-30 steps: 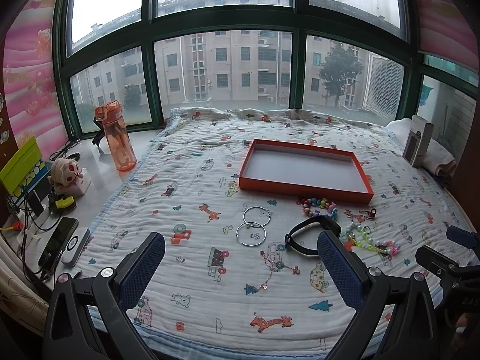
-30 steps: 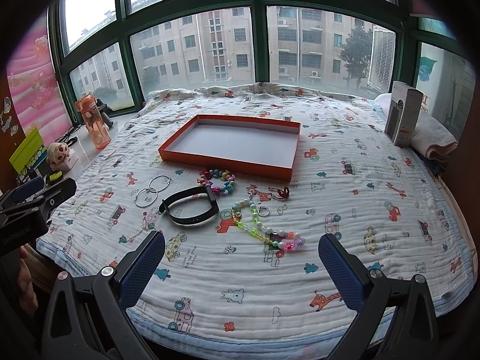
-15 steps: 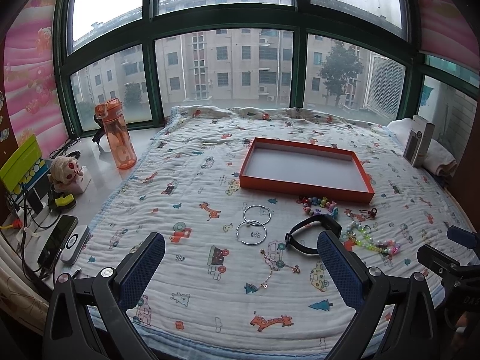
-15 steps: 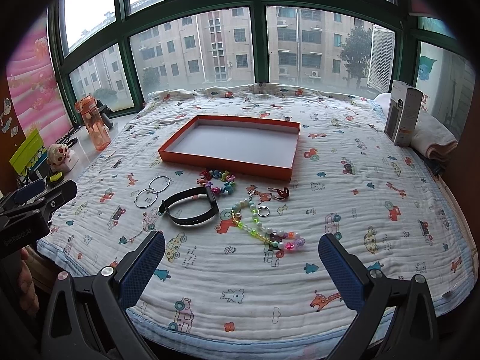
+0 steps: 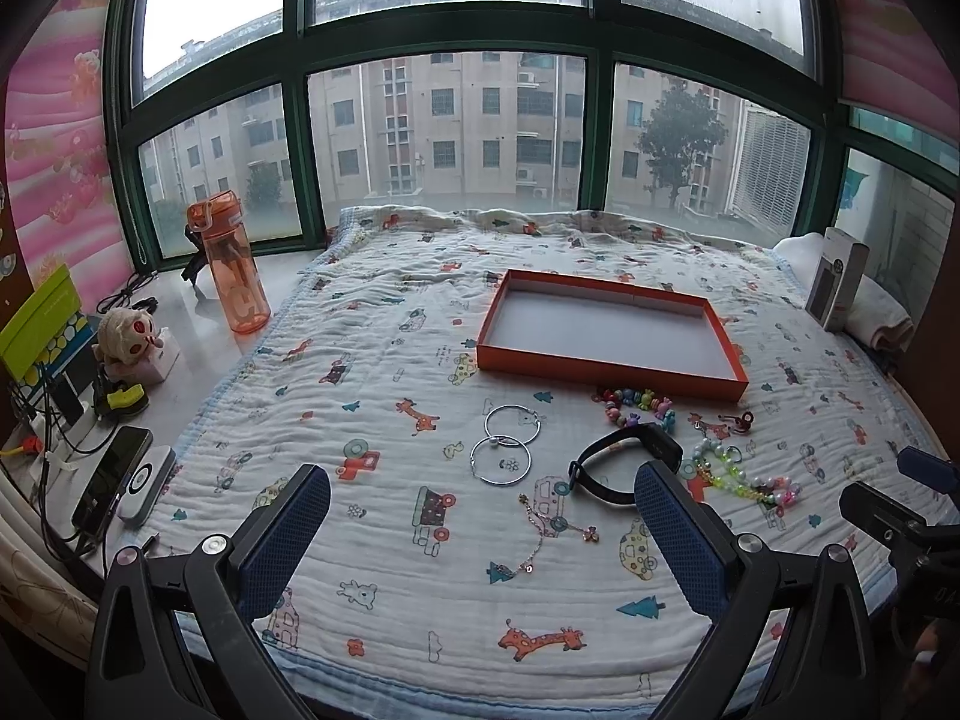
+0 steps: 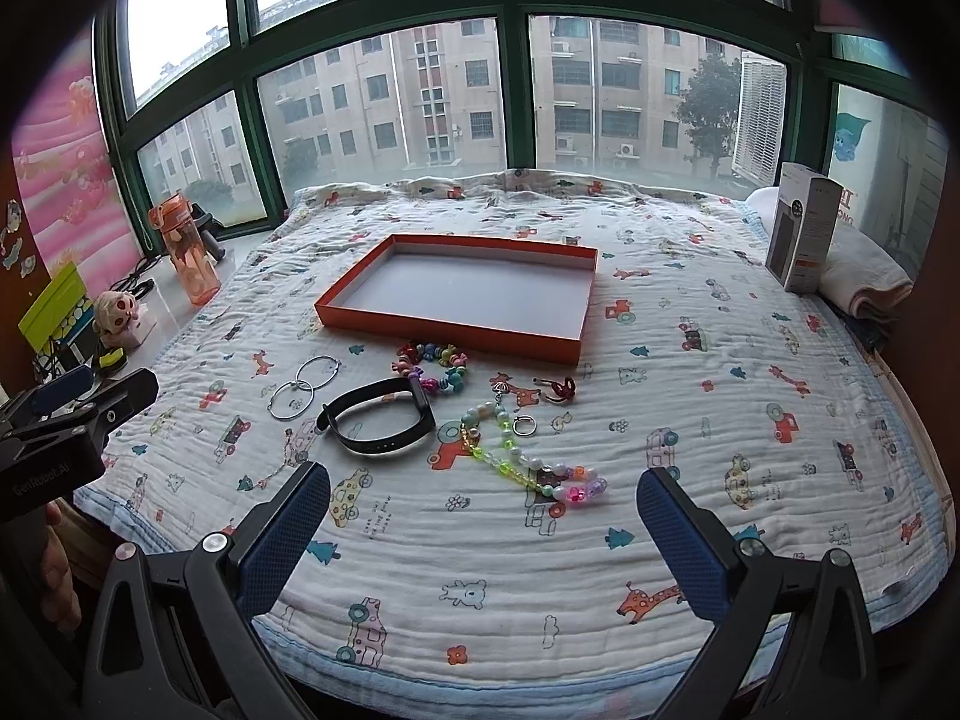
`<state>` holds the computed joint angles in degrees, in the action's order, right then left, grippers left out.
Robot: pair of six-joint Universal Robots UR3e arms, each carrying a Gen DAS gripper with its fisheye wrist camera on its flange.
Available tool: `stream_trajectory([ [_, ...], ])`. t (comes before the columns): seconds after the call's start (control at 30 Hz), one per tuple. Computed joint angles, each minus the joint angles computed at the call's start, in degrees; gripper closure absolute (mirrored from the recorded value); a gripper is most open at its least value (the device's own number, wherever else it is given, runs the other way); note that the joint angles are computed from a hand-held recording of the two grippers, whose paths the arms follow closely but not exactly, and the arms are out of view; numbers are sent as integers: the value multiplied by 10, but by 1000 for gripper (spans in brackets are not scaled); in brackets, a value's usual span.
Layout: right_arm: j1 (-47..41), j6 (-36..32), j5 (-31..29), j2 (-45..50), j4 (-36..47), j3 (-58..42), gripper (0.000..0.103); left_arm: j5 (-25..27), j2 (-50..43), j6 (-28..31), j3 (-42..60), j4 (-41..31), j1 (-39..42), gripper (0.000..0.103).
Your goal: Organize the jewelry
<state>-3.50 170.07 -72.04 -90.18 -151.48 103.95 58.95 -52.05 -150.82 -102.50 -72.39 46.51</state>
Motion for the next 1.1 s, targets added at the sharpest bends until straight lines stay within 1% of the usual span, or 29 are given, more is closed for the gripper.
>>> stream_trajectory([
  [0.23,-1,-1,1,-2,-3,4,0,-5,-9,4,9,-14,-2,0],
  [0.6,-3,-1,4,0,-4,3,0,16,-26,-12,7,12,-23,0],
  [0.83,-4,-3,4,2,1,-1,0,37,-43,-24,-1,50,-45,0],
  [1.1,-5,-4,13,15,-7,-11,0,52,-69,-32,1,68,-64,0],
])
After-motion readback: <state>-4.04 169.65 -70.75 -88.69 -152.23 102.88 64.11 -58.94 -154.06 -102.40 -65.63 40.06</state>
